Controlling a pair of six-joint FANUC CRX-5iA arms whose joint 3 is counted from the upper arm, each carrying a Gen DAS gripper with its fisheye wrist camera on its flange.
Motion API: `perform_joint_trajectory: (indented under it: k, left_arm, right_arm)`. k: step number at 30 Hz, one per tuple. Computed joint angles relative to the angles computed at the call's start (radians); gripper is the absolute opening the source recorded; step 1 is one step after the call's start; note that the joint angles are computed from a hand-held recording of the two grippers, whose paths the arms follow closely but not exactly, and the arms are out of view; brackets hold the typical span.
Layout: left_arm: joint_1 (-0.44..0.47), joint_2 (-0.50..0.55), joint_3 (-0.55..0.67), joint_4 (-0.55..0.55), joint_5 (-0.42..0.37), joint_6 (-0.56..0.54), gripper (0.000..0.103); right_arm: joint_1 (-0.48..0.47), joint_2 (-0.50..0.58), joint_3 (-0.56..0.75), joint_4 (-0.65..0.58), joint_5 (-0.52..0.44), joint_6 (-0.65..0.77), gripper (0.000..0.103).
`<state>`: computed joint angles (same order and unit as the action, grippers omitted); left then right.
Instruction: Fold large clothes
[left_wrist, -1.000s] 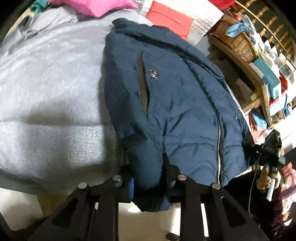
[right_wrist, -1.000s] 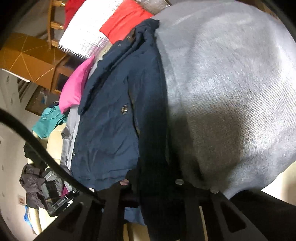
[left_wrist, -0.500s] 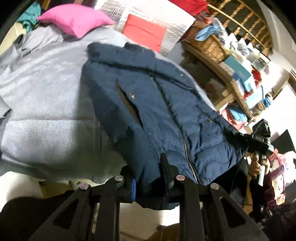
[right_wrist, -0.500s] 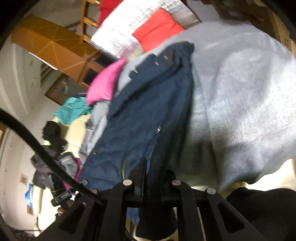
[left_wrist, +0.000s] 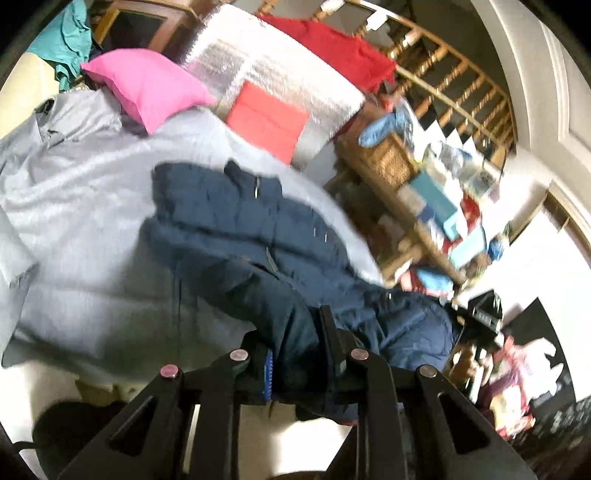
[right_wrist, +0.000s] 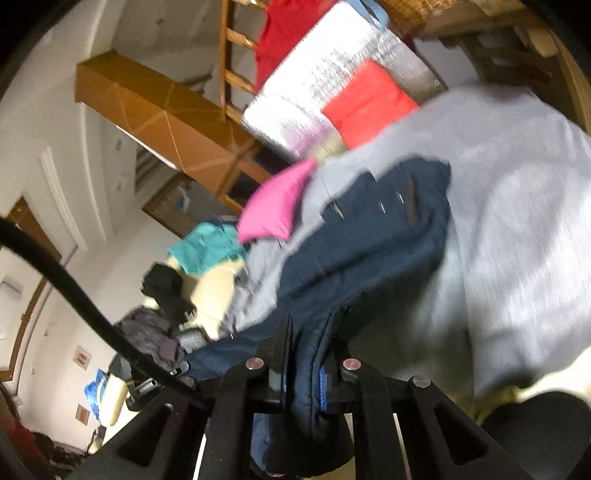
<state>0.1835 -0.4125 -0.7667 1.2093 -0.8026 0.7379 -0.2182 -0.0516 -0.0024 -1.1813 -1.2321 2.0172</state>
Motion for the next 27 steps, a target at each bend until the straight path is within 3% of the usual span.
perform_joint_trajectory:
  k: [8,17,21,24,27]
  left_arm:
    - [-0.069,0.181,0.136,0.154,0.151,-0.055,0.022]
    - [-0.167,0.404,0.312,0.226,0.398,-0.08,0.022]
    - [-0.18,0.535,0.408,0.178,0.467,-0.001,0.022]
    - [-0.169,0.618,0.478,0.078,0.478,0.114,0.022]
    - [-0.166,0.693,0.53,0.046,0.49,0.18,0.022]
  right_arm:
    - [0.047,0.117,0.137,-0.088,0.151,-0.023,0.012]
    - [0.151,0.325,0.321,-0.046,0.381,-0.137,0.012]
    - [0.193,0.417,0.399,0.008,0.451,-0.209,0.012]
    - [0.236,0.486,0.461,0.111,0.494,-0.301,0.012]
    - [0.262,0.552,0.527,0.199,0.497,-0.394,0.012]
